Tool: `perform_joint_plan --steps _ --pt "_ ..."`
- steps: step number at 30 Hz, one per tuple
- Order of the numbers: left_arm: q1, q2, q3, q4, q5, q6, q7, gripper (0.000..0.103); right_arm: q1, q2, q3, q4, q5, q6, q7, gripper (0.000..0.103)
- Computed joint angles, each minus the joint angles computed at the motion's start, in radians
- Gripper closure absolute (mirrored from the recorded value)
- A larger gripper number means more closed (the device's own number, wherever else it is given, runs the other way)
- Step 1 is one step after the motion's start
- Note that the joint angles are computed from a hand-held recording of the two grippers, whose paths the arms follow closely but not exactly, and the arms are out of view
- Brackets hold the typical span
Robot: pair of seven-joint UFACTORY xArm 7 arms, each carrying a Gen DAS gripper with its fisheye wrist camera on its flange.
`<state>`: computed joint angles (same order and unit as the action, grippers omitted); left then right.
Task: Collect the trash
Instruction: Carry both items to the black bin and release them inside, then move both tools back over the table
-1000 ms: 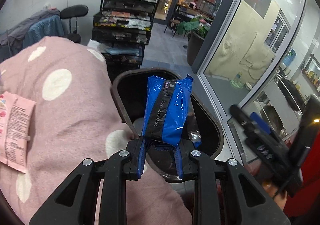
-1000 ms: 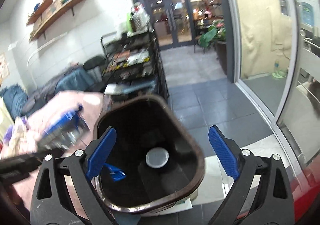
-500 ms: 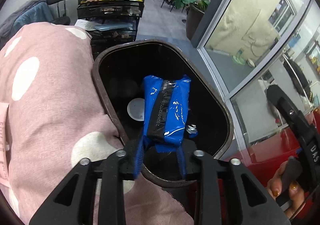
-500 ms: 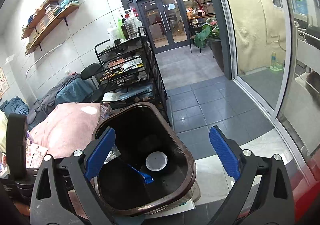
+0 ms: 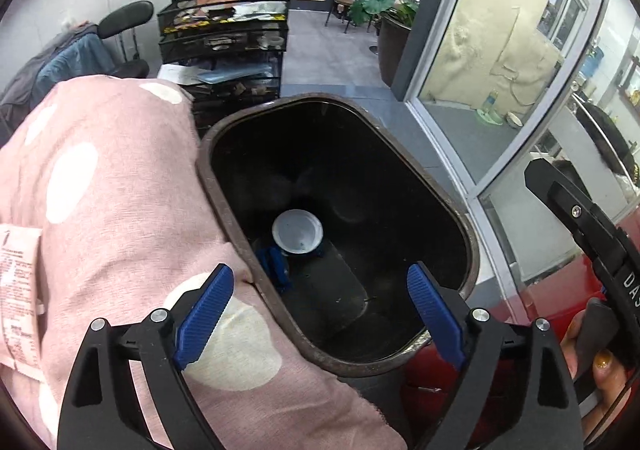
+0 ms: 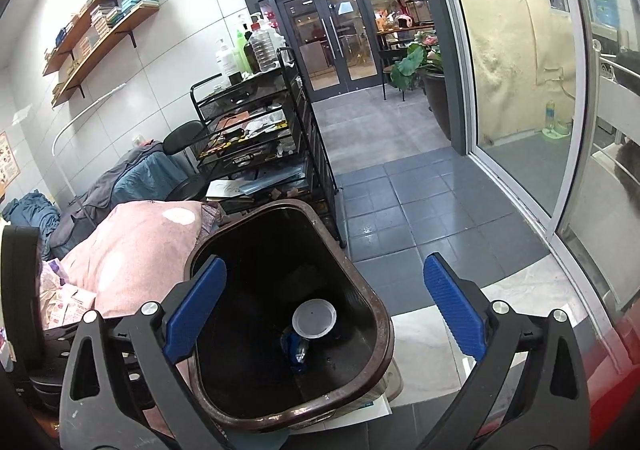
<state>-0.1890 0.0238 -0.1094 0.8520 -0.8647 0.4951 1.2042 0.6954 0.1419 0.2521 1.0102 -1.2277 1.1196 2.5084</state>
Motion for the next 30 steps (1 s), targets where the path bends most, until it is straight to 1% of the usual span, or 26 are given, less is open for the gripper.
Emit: perform_joint_plan --steps 4,8,10,13,16,19,23,24,27,30 --pt "-0.002 -0.037 0.005 -0.028 -0.052 -0.038 0.058 0.015 -0.002 0.006 -0.003 0.007 -0.002 -0.016 -0.004 0.005" --pt "0.005 -0.093 0.043 -0.048 -0.144 0.006 0.133 0.014 -0.002 0.006 -0.005 0.009 -0.016 -0.025 -0.001 0.005" --pt "0.008 -0.134 0.068 -0.070 -0.209 0.028 0.195 0.013 -0.002 0.007 -0.006 0.014 -0.026 -0.031 -0.006 0.005" --pt "0.008 -0.197 0.105 -0.108 -0.300 0.038 0.284 0.011 0.000 0.014 -0.007 0.030 -0.049 -0.043 -0.019 0.005" --pt "0.010 -0.249 0.140 -0.137 -0.366 0.051 0.352 0.009 0.004 0.032 -0.010 0.061 -0.081 -0.064 -0.051 0.005" --pt "0.020 -0.289 0.167 -0.163 -0.423 0.045 0.412 0.008 0.018 0.066 -0.015 0.111 -0.117 -0.077 -0.098 0.005" --pt "0.033 -0.319 0.187 -0.184 -0.496 0.002 0.500 0.007 0.037 0.113 -0.033 0.183 -0.168 -0.120 -0.154 0.005" --pt "0.040 -0.324 0.194 -0.187 -0.504 0.001 0.510 0.007 0.042 0.127 -0.039 0.203 -0.183 -0.137 -0.169 0.005" --pt "0.070 -0.314 0.214 -0.177 -0.496 0.022 0.493 0.007 0.056 0.165 -0.056 0.266 -0.209 -0.182 -0.223 0.005" --pt "0.102 -0.306 0.230 -0.174 -0.508 0.018 0.507 0.007 0.068 0.213 -0.076 0.337 -0.229 -0.250 -0.271 0.005"
